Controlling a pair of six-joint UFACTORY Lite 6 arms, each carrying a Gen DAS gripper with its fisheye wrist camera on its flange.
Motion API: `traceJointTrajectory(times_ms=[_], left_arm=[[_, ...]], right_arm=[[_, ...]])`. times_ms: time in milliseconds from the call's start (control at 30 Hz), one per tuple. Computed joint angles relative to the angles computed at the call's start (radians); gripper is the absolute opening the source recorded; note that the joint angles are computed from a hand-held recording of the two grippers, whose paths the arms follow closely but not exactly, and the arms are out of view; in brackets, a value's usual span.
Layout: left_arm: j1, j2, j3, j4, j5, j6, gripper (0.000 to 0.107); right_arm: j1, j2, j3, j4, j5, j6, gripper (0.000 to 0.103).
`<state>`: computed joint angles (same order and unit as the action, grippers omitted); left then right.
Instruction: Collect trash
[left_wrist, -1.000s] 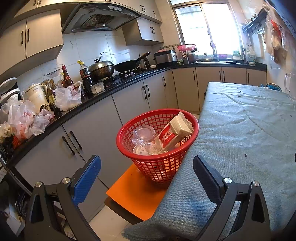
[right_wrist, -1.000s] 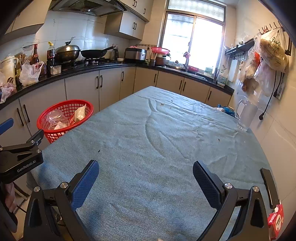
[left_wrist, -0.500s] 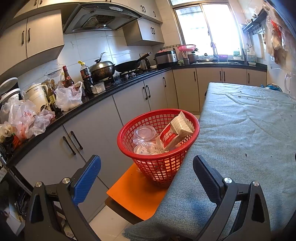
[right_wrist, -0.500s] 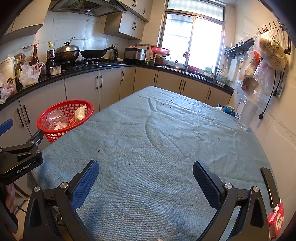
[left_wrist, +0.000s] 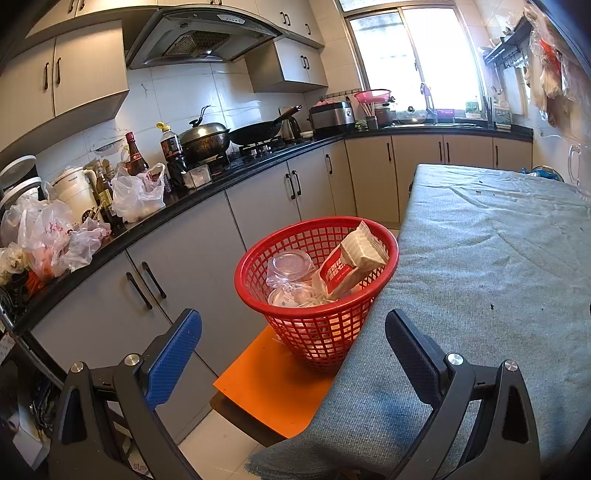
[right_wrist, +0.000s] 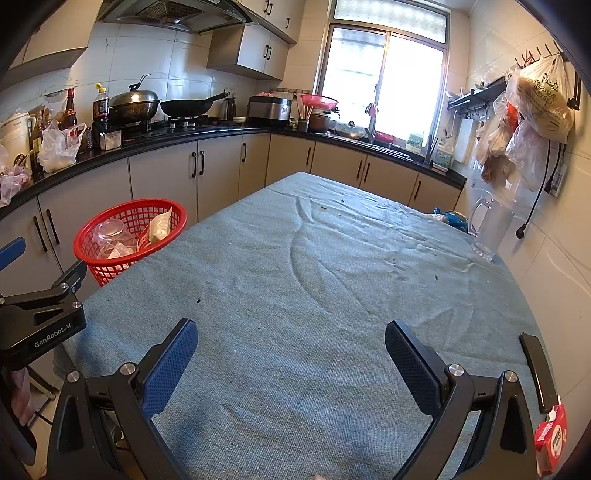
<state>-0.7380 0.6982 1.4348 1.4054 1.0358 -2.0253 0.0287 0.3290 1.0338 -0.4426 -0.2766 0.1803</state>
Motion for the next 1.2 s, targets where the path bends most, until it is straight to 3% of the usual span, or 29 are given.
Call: traceJointTrajectory(times_ms=[1200], left_arm=[[-0.015,-0.004,0.025,0.0,0.013,0.028,0.099]], right_arm=[[0.001,-0.017,-0.029,0.065,-0.003,-0.054,0.103]])
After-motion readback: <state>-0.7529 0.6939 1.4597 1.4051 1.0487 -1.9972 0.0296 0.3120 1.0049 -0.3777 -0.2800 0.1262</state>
